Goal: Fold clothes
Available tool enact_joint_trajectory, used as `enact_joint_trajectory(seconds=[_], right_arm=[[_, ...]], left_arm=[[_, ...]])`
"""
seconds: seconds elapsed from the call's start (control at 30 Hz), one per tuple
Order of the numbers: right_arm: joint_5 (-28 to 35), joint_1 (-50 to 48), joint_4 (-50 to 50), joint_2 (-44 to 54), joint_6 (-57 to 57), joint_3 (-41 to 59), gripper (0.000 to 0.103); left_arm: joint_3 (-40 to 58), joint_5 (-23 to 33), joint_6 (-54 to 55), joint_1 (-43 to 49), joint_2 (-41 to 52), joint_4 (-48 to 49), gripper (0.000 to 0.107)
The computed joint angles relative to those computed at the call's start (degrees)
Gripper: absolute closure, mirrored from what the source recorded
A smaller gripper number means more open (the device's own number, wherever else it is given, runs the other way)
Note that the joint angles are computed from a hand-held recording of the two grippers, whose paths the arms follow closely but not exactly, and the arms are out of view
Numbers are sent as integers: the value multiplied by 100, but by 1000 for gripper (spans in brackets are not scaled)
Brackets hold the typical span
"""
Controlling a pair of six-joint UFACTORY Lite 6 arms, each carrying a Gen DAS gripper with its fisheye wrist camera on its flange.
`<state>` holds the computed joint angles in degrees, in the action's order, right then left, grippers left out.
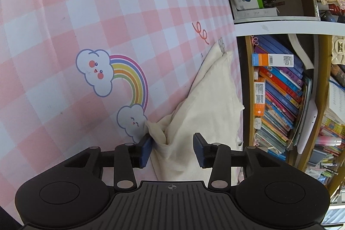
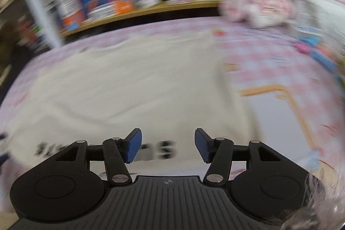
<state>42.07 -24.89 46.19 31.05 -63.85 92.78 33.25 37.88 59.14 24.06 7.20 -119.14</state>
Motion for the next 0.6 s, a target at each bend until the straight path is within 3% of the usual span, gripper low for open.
enact_joint_trajectory(seconds=[0.23, 0.27, 0.3, 0.4, 0.6], right_arm=[[409, 1065, -168, -341, -475, -285, 51], [412, 1246, -184, -420, -550, -376, 51], [417, 1432, -205, -488, -614, -450, 51], [444, 2013, -306, -608, -741, -557, 51], [205, 2924, -276, -962, -1471, -1023, 51]], left_arm=[[153, 52, 4, 44, 139, 175, 70], [208, -9, 38, 21, 180, 219, 76], [264, -70, 68, 0, 221, 269, 88], [368, -155, 453, -59, 235, 292, 100], [499, -165, 1068, -199, -237, 615, 101]])
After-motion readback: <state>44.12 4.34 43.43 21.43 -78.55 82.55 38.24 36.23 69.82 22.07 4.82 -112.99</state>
